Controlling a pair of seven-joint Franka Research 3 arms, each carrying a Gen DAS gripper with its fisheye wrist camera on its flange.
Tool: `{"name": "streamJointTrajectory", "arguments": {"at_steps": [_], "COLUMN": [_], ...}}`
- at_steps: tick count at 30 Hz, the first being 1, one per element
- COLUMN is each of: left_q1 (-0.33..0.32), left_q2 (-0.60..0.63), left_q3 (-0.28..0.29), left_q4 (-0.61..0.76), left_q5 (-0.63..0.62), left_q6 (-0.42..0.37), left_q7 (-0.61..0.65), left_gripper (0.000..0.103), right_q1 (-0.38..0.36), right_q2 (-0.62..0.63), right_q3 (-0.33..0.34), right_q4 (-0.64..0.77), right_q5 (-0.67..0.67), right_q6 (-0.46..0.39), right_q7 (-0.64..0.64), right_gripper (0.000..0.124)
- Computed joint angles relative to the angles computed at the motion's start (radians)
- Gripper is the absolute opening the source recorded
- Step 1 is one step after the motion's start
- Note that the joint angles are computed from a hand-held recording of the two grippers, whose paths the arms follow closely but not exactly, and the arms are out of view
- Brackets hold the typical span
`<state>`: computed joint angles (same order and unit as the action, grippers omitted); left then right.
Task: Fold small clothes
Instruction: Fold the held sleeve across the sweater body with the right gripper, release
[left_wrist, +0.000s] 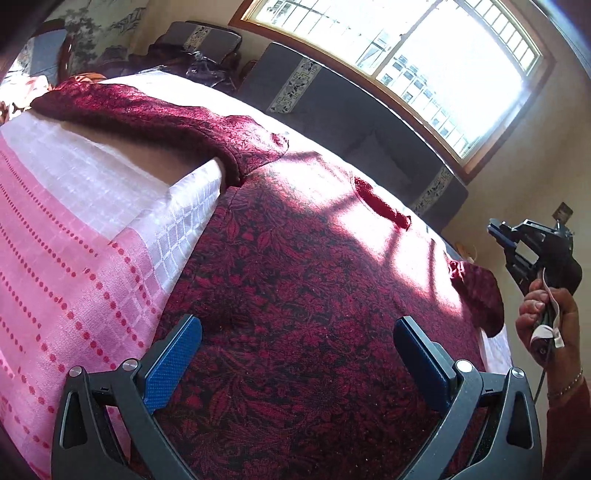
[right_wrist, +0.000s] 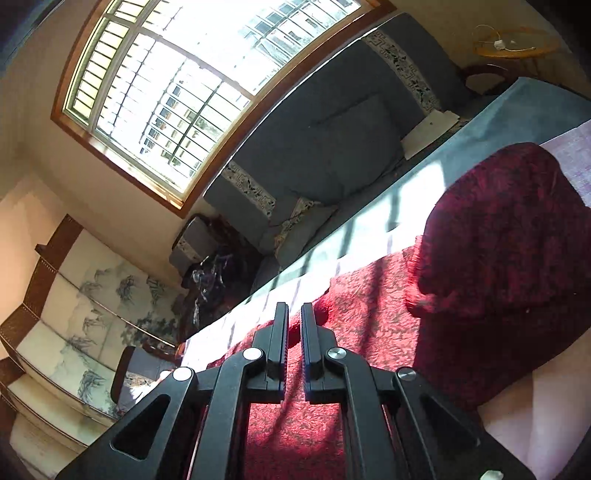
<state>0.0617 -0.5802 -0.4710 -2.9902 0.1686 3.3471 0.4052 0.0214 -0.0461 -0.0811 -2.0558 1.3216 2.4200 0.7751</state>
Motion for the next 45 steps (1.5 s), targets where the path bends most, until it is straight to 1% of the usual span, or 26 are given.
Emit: {"name": "streamJointTrajectory", "arguments": {"at_steps": [4,6,8,10,11,12,13,14,16,17,18,19,21,23,24,28,29,30,31,32,33,34,35,38,41,45], "left_q1": [-0.003,-0.009,-0.011,-0.013,-0.012,-0.012,-0.011,-0.009,0.000,0.004,0.006,0.014,0.024,0.028,0.031,0.035,0.035,0.035,0.037,0.038,0.038,0.038,0.037,0.038,0.035,0.024], "left_q2": [-0.005,-0.004,-0.001,-0.004,-0.003,-0.005,-0.003,-0.003,0.001,0.002,0.001,0.005,0.011,0.010,0.011,0.013,0.014,0.014,0.016,0.017,0.016,0.015,0.014,0.014,0.012,0.006], "left_q3": [-0.003,0.007,0.013,0.013,0.011,0.009,0.006,0.006,-0.004,-0.008,-0.011,-0.018,-0.028,-0.034,-0.037,-0.040,-0.040,-0.040,-0.040,-0.040,-0.039,-0.038,-0.036,-0.033,-0.030,-0.017], "left_q4": [0.017,0.013,0.009,0.009,0.013,0.015,0.018,0.019,0.023,0.025,0.026,0.031,0.039,0.042,0.044,0.052,0.054,0.055,0.057,0.058,0.056,0.055,0.050,0.045,0.043,0.032], "left_q5": [0.020,0.030,0.031,0.033,0.035,0.038,0.040,0.042,0.046,0.047,0.048,0.051,0.058,0.063,0.067,0.082,0.086,0.090,0.095,0.098,0.101,0.102,0.103,0.101,0.100,0.094], "left_q6": [-0.049,-0.040,-0.026,-0.034,-0.043,-0.050,-0.054,-0.054,-0.052,-0.053,-0.056,-0.060,-0.067,-0.072,-0.075,-0.089,-0.092,-0.094,-0.095,-0.095,-0.092,-0.088,-0.081,-0.069,-0.070,-0.058], "left_q7": [0.007,0.003,-0.001,-0.001,0.000,-0.001,-0.003,-0.006,-0.012,-0.016,-0.018,-0.019,-0.023,-0.030,-0.033,-0.042,-0.045,-0.047,-0.049,-0.052,-0.054,-0.057,-0.060,-0.061,-0.058,-0.054], "left_gripper": [0.103,0.103,0.103,0.103,0.103,0.103,0.103,0.103,0.103,0.103,0.103,0.103,0.103,0.103,0.103,0.103,0.103,0.103,0.103,0.103,0.103,0.103,0.103,0.103,0.103,0.103], "right_q1": [0.073,0.103,0.117,0.115,0.100,0.075,0.056,0.029,-0.019,-0.048,-0.079,-0.104,-0.134,-0.150,-0.148,-0.146,-0.149,-0.152,-0.154,-0.151,-0.146,-0.147,-0.148,-0.137,-0.115,-0.047], "right_q2": [0.064,0.057,0.028,0.003,-0.010,-0.015,-0.020,-0.033,-0.016,0.010,0.043,0.075,0.112,0.138,0.151,0.212,0.214,0.214,0.220,0.230,0.238,0.244,0.236,0.191,0.148,0.147], "right_q3": [0.071,0.095,0.097,0.083,0.058,0.023,-0.011,-0.018,-0.053,-0.074,-0.090,-0.094,-0.079,-0.057,-0.044,-0.006,0.002,0.013,0.018,0.018,0.020,0.021,0.030,0.049,0.060,0.081], "right_q4": [0.007,-0.022,-0.066,-0.101,-0.115,-0.125,-0.138,-0.153,-0.143,-0.123,-0.097,-0.070,-0.037,-0.015,-0.001,0.041,0.036,0.035,0.042,0.058,0.067,0.071,0.064,0.037,0.000,-0.008], "right_q5": [-0.027,-0.054,-0.075,-0.156,-0.121,-0.057,-0.014,0.006,0.037,0.057,0.082,0.089,0.079,0.095,0.078,0.074,0.110,0.180,0.208,0.178,0.132,0.105,0.123,0.157,0.239,0.286], "right_q6": [0.033,0.101,0.139,0.154,0.103,0.027,-0.010,0.009,0.010,-0.027,-0.090,-0.131,-0.125,-0.117,-0.089,-0.028,0.001,0.025,0.031,0.043,0.058,0.054,0.052,0.020,-0.109,-0.190], "right_q7": [0.071,0.068,0.052,0.058,0.045,0.032,0.034,0.046,0.062,0.102,0.139,0.174,0.216,0.215,0.239,0.377,0.385,0.349,0.325,0.334,0.357,0.377,0.370,0.261,0.195,0.173], "right_gripper": [0.005,0.005,0.009,0.012,0.013,0.017,0.021,0.026,0.029,0.033,0.038,0.040,0.040,0.043,0.045,0.047,0.046,0.048,0.045,0.026,0.011,0.011,0.011,0.011,0.011,0.011]}}
